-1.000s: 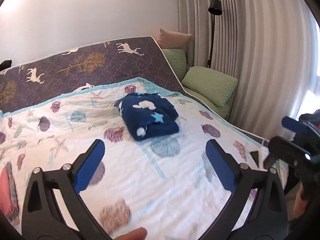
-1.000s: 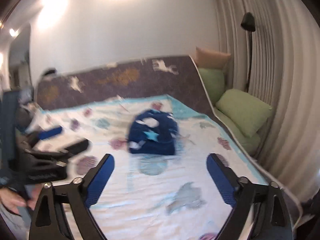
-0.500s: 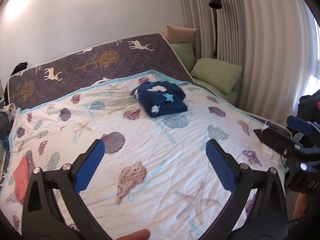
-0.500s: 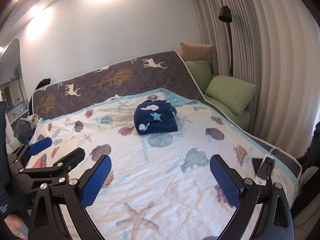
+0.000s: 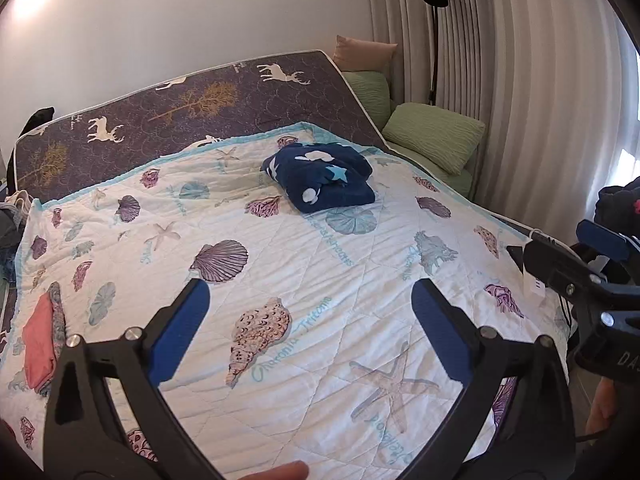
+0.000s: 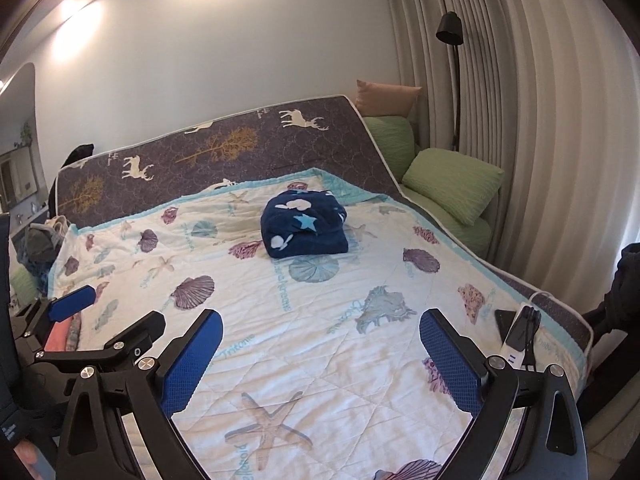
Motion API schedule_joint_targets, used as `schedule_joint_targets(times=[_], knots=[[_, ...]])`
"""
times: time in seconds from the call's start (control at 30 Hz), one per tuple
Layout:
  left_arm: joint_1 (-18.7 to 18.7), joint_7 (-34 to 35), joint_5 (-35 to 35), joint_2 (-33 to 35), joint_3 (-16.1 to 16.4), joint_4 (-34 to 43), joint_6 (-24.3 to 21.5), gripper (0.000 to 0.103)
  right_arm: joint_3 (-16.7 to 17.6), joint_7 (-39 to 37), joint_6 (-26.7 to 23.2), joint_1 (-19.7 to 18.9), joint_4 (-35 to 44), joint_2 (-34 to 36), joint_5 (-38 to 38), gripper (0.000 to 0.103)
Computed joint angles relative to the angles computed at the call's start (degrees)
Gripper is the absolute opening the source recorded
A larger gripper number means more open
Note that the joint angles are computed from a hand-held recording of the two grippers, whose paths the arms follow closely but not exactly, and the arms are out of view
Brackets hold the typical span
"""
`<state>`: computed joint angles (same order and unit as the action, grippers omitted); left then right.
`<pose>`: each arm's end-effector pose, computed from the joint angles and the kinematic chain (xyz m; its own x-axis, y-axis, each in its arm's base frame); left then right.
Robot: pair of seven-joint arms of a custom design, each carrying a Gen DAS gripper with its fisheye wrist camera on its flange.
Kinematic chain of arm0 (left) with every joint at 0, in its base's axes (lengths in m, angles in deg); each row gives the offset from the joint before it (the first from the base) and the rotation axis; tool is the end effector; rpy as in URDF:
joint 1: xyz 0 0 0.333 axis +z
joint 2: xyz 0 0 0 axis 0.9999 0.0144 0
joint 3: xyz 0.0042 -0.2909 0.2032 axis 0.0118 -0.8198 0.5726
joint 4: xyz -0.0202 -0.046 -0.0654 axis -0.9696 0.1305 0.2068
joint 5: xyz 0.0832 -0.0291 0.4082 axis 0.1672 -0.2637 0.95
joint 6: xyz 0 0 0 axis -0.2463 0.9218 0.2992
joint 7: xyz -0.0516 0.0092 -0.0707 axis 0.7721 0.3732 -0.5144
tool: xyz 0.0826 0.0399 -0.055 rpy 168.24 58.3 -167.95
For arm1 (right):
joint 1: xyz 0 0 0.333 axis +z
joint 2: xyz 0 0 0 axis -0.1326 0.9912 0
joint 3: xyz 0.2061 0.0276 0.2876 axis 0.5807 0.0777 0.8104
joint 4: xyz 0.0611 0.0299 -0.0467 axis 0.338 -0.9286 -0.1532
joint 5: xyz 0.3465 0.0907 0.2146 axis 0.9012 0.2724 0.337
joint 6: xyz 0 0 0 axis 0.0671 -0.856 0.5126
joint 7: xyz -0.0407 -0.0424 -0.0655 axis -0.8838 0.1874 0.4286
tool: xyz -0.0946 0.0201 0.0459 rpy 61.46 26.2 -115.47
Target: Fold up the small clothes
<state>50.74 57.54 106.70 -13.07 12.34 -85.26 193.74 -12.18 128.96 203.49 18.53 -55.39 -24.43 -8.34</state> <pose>0.6575 -0.5237 0.6361 -0.1215 -0.9907 -0.0609 -0.5318 0.1167 -0.8388 0.6091 0.3559 0.6470 0.0112 -0.9961 -0.0871 -0.4928 0.0703 -0.8673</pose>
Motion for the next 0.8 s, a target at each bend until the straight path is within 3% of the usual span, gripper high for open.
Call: schedule_joint_targets(times=[0.8], knots=[[-0.5, -0.9, 1.6, 0.0, 0.4, -0.2, -0.8, 0.101, 0.0, -3.4, 1.3, -0.4, 0.1, 0.7, 4.2, 0.101]])
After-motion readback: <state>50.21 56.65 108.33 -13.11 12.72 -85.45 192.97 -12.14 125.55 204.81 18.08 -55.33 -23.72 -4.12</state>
